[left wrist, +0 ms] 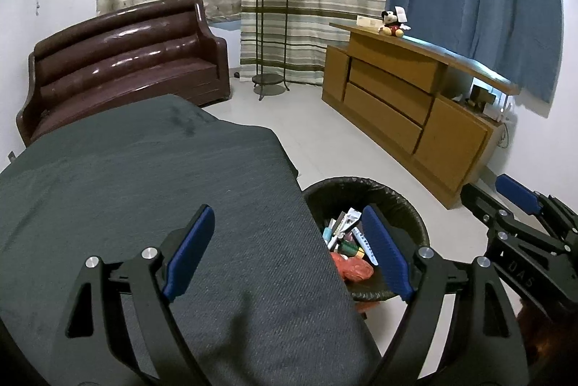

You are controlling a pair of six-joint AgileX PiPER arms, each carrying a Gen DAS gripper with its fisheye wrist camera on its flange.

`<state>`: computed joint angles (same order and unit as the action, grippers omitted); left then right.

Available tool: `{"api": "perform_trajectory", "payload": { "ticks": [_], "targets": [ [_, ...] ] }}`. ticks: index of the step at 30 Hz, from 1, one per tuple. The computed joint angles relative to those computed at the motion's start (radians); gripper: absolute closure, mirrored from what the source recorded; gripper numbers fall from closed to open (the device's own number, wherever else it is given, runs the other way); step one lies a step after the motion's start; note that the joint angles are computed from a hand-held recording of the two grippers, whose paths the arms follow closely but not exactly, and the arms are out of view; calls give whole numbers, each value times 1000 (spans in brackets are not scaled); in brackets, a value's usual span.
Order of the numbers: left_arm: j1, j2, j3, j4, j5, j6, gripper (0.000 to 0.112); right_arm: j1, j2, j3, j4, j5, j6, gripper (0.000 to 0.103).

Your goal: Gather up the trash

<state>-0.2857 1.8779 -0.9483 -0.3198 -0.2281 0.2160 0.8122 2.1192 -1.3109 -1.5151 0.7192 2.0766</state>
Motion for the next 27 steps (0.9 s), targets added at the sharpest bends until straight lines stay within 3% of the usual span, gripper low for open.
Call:
{"api": "perform_trajectory", "payload": {
  "ticks": [27],
  "targets": [
    [8,-39,29,26,-10,-25,30,25,-7,7,-5,23,9,46]
  ]
}}
